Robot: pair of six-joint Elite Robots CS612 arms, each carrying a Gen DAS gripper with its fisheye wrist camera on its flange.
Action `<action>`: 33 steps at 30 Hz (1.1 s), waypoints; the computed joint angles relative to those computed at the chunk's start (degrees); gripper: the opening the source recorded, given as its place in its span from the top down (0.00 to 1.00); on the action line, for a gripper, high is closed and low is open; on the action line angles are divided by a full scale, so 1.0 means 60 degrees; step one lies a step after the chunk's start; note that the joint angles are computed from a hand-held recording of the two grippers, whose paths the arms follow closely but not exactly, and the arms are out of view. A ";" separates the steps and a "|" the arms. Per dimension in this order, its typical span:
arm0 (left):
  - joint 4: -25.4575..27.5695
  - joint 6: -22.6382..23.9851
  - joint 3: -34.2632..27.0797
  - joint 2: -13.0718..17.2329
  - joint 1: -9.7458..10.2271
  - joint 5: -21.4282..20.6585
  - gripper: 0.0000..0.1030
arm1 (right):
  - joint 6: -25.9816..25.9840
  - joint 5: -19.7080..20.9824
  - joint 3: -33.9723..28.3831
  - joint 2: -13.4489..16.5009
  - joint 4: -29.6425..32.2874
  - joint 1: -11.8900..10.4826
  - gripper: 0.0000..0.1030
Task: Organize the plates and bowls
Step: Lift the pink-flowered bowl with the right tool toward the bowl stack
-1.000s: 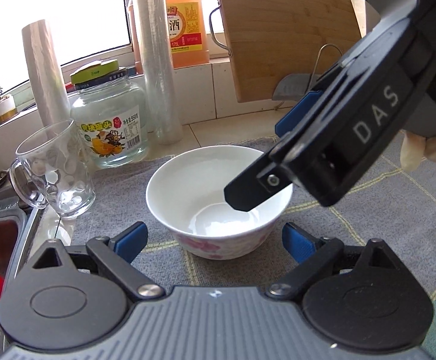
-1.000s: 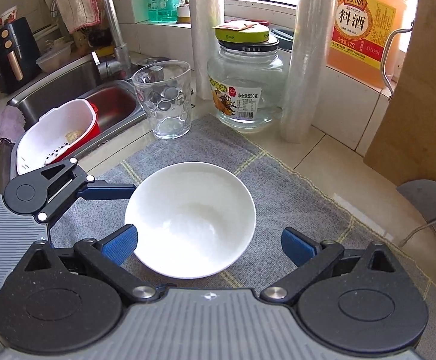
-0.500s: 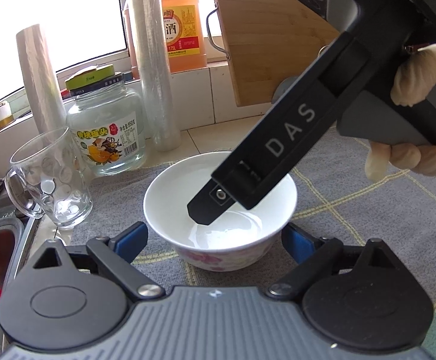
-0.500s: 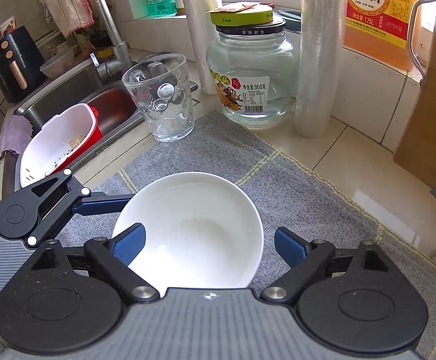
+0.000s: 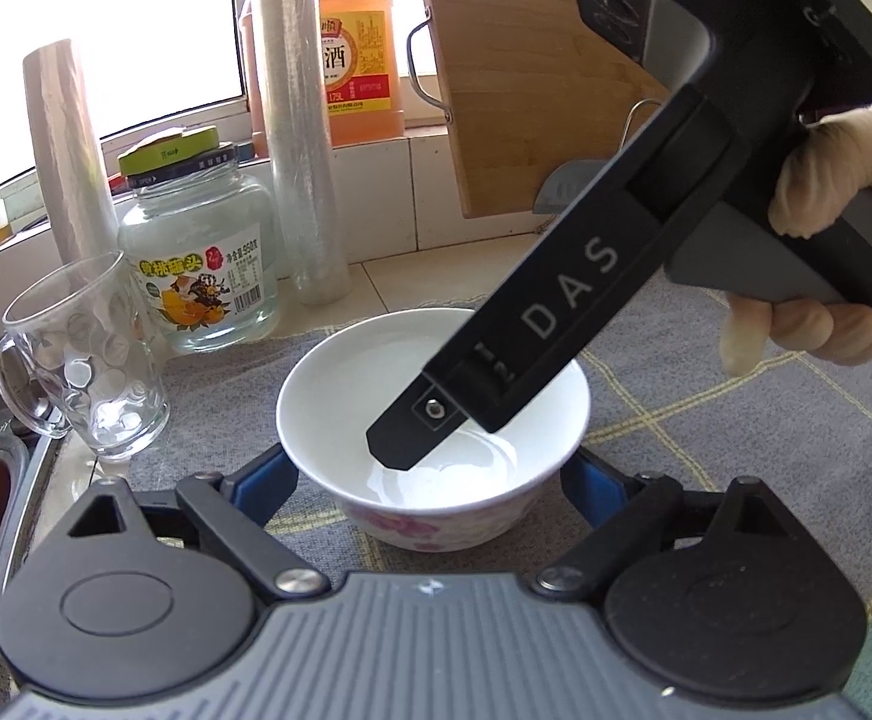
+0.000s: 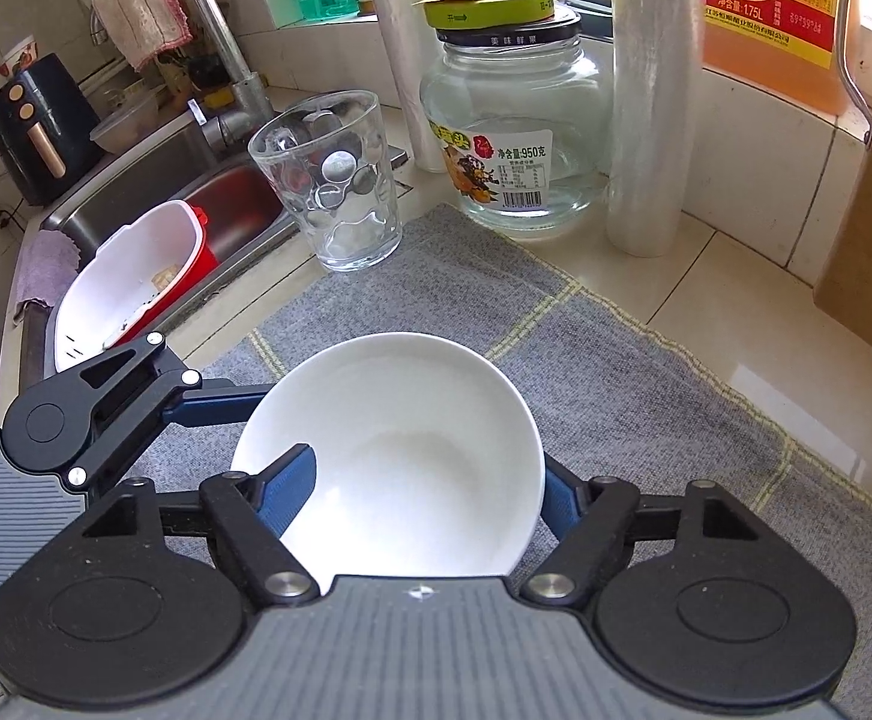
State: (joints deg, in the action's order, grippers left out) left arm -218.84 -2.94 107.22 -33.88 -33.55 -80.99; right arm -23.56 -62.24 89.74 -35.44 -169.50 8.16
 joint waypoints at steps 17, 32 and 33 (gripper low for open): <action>-0.0069 -0.0012 0.0006 0.0014 0.0005 -0.0047 0.10 | 0.0016 -0.0131 -0.0181 0.0028 0.0293 0.0029 0.29; 0.0254 0.0061 0.0270 -0.0277 -0.0084 -0.0122 0.10 | 0.0085 -0.0045 0.0146 -0.0268 0.0344 -0.0031 0.34; 0.0301 0.0071 0.0327 -0.0330 -0.0110 -0.0125 0.10 | 0.0060 -0.0045 0.0196 -0.0310 0.0355 -0.0034 0.34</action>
State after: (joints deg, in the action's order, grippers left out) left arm -217.04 -2.52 109.18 -35.86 -34.21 -81.74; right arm -23.20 -62.51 90.92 -37.29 -167.36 7.96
